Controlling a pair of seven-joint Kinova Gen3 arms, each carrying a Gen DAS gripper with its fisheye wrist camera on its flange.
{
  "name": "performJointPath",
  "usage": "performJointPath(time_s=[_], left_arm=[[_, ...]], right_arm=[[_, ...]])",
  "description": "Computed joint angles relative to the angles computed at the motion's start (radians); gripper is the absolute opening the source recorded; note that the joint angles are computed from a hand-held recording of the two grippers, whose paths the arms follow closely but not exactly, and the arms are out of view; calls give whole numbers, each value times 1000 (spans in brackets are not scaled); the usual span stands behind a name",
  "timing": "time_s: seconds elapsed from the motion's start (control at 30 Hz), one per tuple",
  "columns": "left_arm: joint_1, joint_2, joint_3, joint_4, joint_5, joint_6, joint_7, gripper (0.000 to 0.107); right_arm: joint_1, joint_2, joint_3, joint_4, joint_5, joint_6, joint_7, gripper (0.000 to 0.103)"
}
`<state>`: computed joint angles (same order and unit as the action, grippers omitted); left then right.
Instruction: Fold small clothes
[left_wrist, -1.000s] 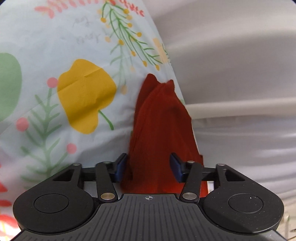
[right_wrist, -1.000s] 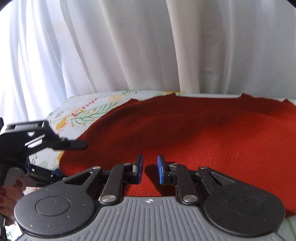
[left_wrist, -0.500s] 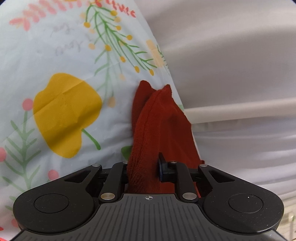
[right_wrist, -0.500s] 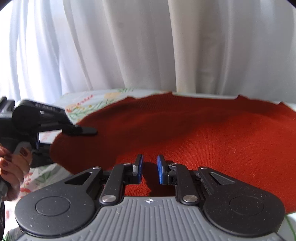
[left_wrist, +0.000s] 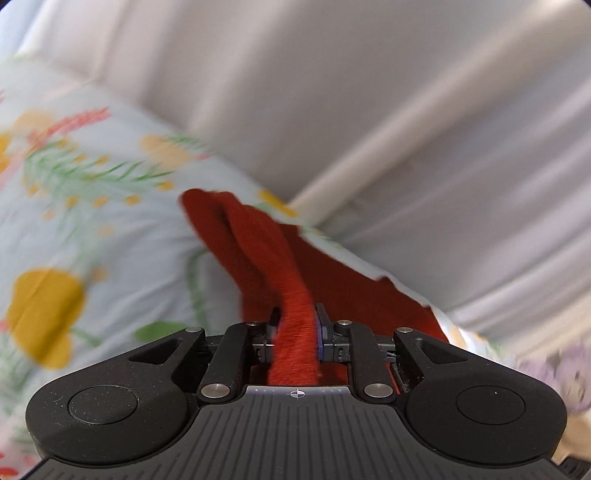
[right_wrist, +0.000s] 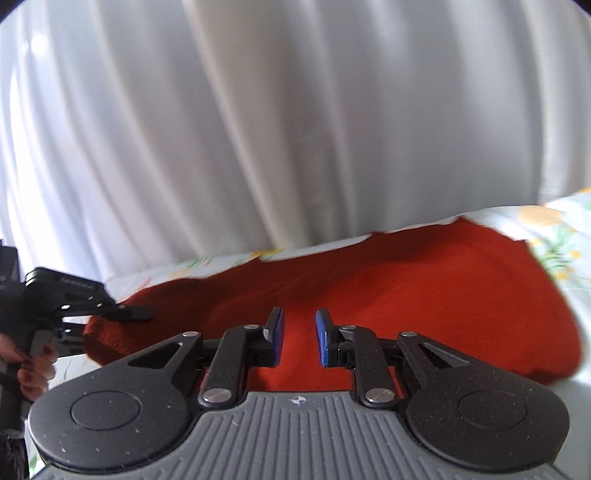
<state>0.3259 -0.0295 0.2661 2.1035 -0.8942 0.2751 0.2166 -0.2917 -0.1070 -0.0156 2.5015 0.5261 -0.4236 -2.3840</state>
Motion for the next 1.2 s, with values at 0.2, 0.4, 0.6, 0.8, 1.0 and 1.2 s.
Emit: performJointPath(time_s=[0.2,0.4,0.6,0.8,1.0,1.2], left_arm=[[269,235,-38,-254,-44,244,-200,18],[315,267,-42,-206,-133,169,-146,51],[232,85,-23,-34,-265,-8,91,60],[487,90,-276,-30,-270,191,276,62],[319,131,-165,-6,-134,73,213,60],[328,121,-229,41,-135,-70,246,61]], right_arm=[[54,-43,114,49,129,-71,-135,21],[91,-47,146,61,248,-96,-225,24],[115,-34,156,41,364,-117,-313,27],[103,35,62,-50,450,-103,-360,26],[58,100,-36,-141,592,-6,-453,11],[119,142,-68,-149,764,-12,-598,11]])
